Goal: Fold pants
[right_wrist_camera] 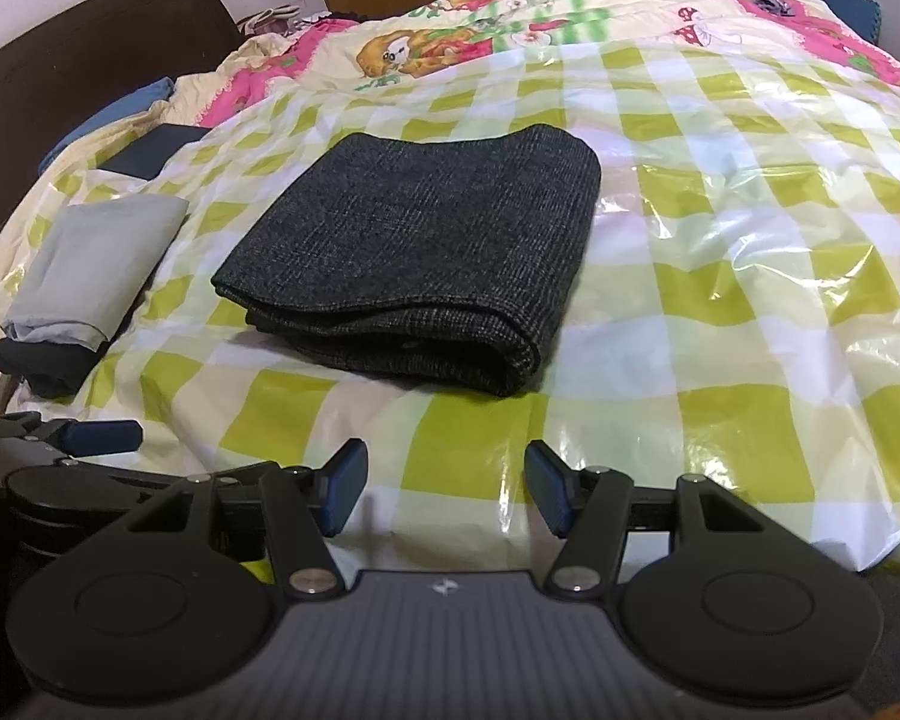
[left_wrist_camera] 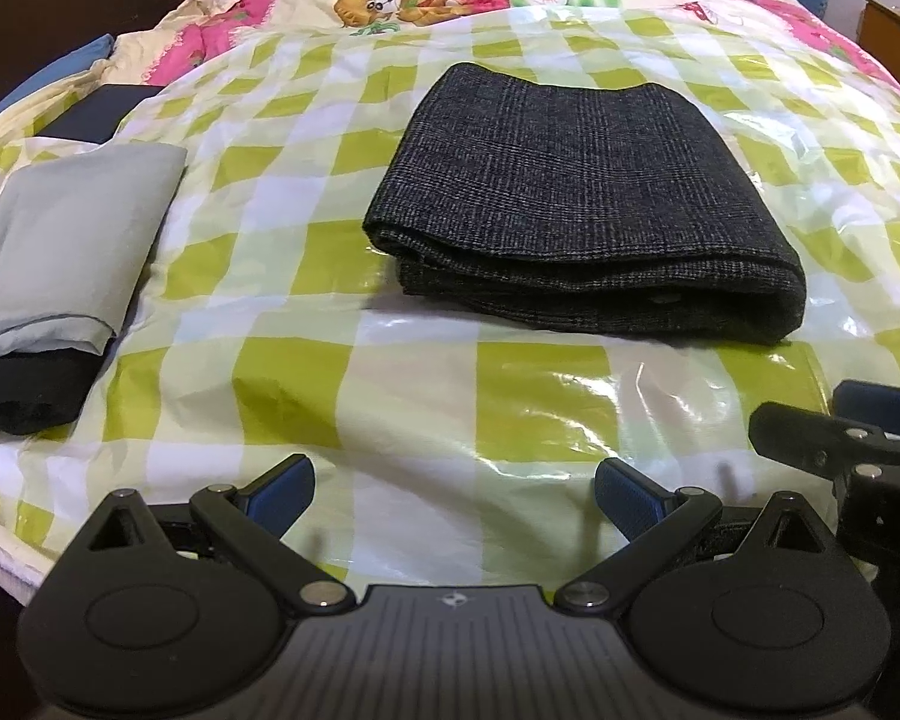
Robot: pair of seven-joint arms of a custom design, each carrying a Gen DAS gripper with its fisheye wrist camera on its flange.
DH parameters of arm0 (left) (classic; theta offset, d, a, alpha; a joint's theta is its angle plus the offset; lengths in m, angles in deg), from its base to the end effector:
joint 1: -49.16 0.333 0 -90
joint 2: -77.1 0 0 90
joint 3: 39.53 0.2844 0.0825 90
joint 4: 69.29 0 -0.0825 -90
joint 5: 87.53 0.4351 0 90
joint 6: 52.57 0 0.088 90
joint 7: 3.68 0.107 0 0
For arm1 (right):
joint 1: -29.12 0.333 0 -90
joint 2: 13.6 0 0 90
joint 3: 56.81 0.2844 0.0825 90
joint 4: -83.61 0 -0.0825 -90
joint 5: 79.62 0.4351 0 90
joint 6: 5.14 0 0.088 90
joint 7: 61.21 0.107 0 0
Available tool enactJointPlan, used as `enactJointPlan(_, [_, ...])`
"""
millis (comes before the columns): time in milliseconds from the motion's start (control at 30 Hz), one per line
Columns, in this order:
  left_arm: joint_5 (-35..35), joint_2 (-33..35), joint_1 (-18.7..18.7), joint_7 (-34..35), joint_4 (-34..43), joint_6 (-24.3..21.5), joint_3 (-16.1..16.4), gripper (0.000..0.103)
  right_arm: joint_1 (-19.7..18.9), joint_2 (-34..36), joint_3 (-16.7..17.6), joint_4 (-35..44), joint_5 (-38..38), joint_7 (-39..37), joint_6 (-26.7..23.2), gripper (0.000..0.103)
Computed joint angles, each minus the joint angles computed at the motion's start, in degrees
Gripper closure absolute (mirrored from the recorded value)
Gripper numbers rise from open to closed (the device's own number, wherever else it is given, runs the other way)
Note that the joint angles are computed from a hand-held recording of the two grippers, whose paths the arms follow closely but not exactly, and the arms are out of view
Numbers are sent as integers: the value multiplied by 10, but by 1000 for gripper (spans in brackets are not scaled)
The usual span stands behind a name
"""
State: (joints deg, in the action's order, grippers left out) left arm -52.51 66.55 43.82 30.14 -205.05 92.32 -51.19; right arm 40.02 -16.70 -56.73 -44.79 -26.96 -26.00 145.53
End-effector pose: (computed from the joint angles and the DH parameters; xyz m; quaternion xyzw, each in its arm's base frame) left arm 0.5244 -0.1661 0.3693 -0.7535 0.5957 -0.1216 0.2503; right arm 0.5825 0.0933 0.3706 -0.7858 0.5057 -0.0646 0.3503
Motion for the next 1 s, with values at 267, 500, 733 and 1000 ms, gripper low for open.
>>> enactJointPlan(267, [21,-5,2,-18,-1,-1,-4,0,-1,6,3,-1,-26,19,7,43])
enactJointPlan(500, [34,-9,3,-26,-3,-2,-6,0,0,4,3,-3,-27,18,8,43])
enactJointPlan(733, [43,-12,3,-31,-4,-3,-7,0,1,3,3,-4,-26,18,8,43])
enactJointPlan(1000, [52,-11,2,-38,-2,-6,-9,0,1,3,2,-3,-21,16,6,43])
